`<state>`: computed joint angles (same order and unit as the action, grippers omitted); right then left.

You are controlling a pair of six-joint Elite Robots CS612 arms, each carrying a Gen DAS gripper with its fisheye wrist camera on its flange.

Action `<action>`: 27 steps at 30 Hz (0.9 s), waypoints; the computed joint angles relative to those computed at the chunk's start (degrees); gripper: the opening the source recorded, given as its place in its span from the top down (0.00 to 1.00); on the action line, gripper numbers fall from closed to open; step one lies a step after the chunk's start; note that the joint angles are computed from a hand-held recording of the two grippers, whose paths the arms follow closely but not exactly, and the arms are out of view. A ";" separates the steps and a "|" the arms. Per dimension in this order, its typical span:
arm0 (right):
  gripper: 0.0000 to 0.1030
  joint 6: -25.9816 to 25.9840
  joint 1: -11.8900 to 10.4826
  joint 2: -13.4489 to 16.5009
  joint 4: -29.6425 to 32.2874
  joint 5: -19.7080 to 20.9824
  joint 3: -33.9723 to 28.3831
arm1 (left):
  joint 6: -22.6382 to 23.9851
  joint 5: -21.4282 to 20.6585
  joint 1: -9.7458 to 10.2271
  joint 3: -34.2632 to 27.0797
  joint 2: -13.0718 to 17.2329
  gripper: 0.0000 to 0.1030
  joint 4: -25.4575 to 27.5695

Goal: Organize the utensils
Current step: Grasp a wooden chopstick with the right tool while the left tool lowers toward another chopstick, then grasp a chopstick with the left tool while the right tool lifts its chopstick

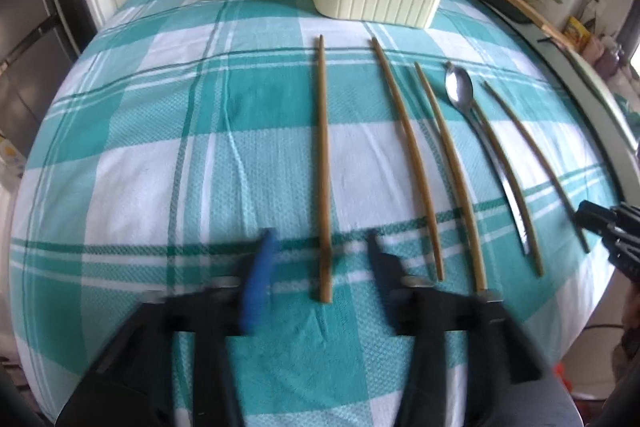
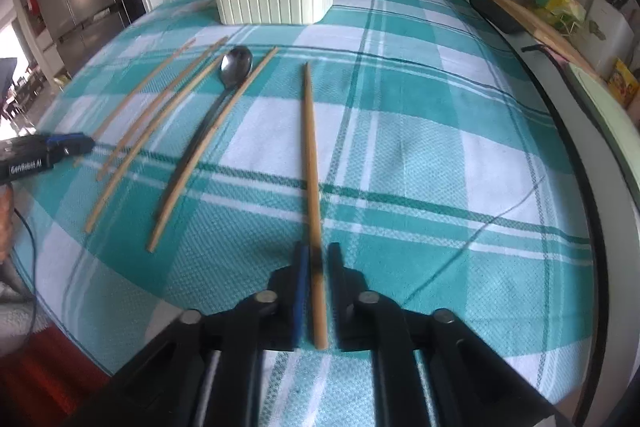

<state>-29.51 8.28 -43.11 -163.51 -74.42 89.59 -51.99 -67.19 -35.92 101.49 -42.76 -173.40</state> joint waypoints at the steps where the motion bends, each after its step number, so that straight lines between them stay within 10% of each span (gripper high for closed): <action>1: 0.67 -0.06 0.03 0.04 0.15 0.52 -0.39 | 0.60 0.03 0.29 -0.19 -0.11 0.39 0.14; 19: 0.66 -5.39 3.50 6.68 15.01 -3.53 -15.85 | 13.36 -5.80 7.03 -14.56 4.83 0.44 13.88; 24: 0.68 -3.53 4.00 8.81 17.22 -2.72 -20.22 | 14.77 -6.46 7.49 -17.49 5.93 0.74 15.60; 27: 0.93 -2.99 4.36 9.84 17.62 -3.14 -22.26 | 15.46 -5.71 7.45 -18.91 6.55 0.95 16.18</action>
